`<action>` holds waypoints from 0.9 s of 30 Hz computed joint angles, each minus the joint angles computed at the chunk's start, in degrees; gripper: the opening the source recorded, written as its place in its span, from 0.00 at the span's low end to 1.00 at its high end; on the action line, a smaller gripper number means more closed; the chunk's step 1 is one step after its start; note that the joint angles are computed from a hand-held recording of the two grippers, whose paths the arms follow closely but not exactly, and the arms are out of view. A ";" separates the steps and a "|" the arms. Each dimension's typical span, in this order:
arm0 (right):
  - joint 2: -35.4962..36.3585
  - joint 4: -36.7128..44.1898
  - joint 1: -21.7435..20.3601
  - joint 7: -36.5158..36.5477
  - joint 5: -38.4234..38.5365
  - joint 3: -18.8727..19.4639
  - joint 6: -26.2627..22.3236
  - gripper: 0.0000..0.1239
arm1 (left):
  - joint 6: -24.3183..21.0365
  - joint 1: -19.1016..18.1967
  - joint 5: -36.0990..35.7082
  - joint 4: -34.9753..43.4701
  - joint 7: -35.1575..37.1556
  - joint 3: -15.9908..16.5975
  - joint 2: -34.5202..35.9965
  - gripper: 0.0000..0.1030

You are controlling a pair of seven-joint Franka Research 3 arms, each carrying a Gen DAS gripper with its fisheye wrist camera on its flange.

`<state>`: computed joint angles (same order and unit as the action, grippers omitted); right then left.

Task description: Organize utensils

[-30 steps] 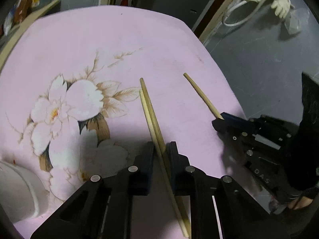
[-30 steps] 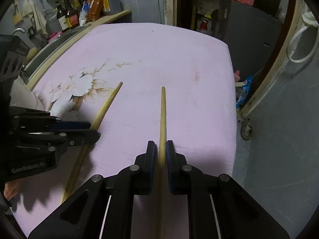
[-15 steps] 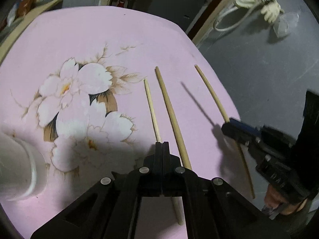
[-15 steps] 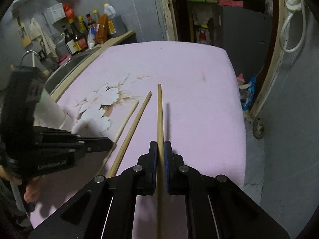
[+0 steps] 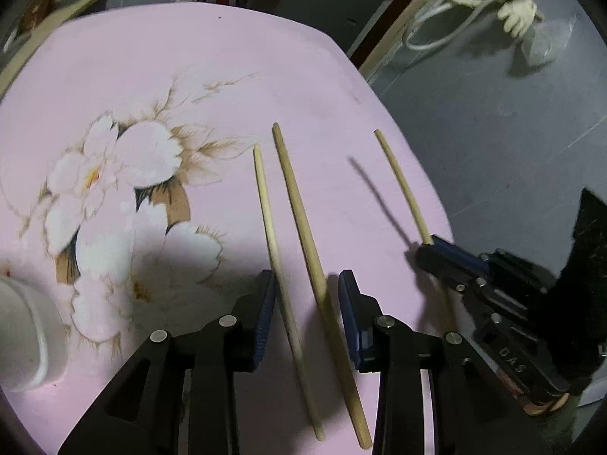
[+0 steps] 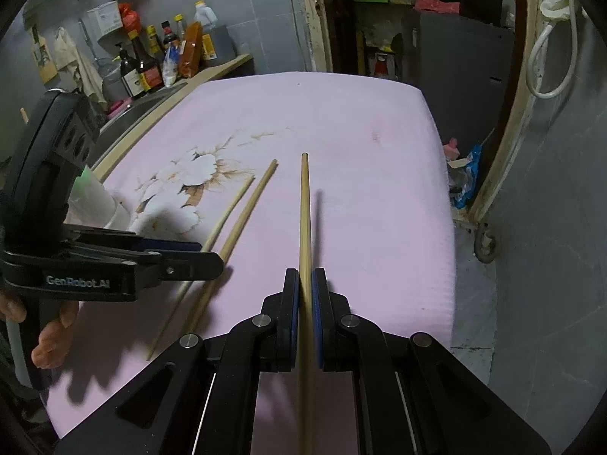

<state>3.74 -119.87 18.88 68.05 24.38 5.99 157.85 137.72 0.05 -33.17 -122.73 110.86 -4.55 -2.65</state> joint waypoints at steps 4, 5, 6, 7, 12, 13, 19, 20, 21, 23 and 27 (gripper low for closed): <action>0.28 0.35 -0.23 1.67 -1.77 -0.52 -0.37 0.04 | -0.99 -0.16 7.47 3.31 -4.79 -0.94 2.49 0.27; 0.49 0.58 -0.24 2.62 -2.81 -0.69 -0.78 0.04 | -1.33 -0.21 9.04 4.14 -6.00 -1.17 3.04 0.26; 0.75 0.84 -0.26 3.38 -3.60 -0.78 -1.16 0.04 | -1.26 -0.29 10.95 4.58 -7.10 -1.43 3.35 0.24; 0.93 0.98 -0.32 3.84 -4.08 -0.82 -1.57 0.04 | -0.85 -0.35 12.44 4.49 -7.78 -1.64 3.35 0.19; 1.68 2.05 0.06 7.25 -9.37 -1.17 -2.95 0.04 | -0.04 -0.22 13.65 4.97 -7.61 -1.99 3.90 0.12; 1.96 2.58 0.17 8.22 -10.89 -1.31 -3.66 0.04 | 0.09 -0.12 12.87 4.86 -7.04 -2.00 3.87 0.11; 3.83 5.88 0.69 11.81 -17.39 -1.70 -7.66 0.05 | 1.84 0.48 5.23 0.93 -1.09 -1.31 1.20 0.08; 4.23 6.79 0.74 12.06 -18.13 -1.76 -8.92 0.05 | 2.31 0.35 4.61 0.00 -0.24 -1.16 0.49 0.08; 4.37 7.28 0.76 12.22 -18.59 -1.78 -9.79 0.05 | 2.10 0.23 3.97 -0.69 0.27 -0.92 -0.30 0.08; 4.55 8.05 0.49 13.01 -17.54 -1.75 -11.21 0.04 | 1.33 -0.06 1.79 -2.11 1.96 -0.20 -1.92 0.08; 1.43 3.22 -0.81 8.04 -7.63 -0.28 -5.57 0.04 | 4.68 -1.18 -4.89 -6.50 9.03 1.57 -5.73 0.08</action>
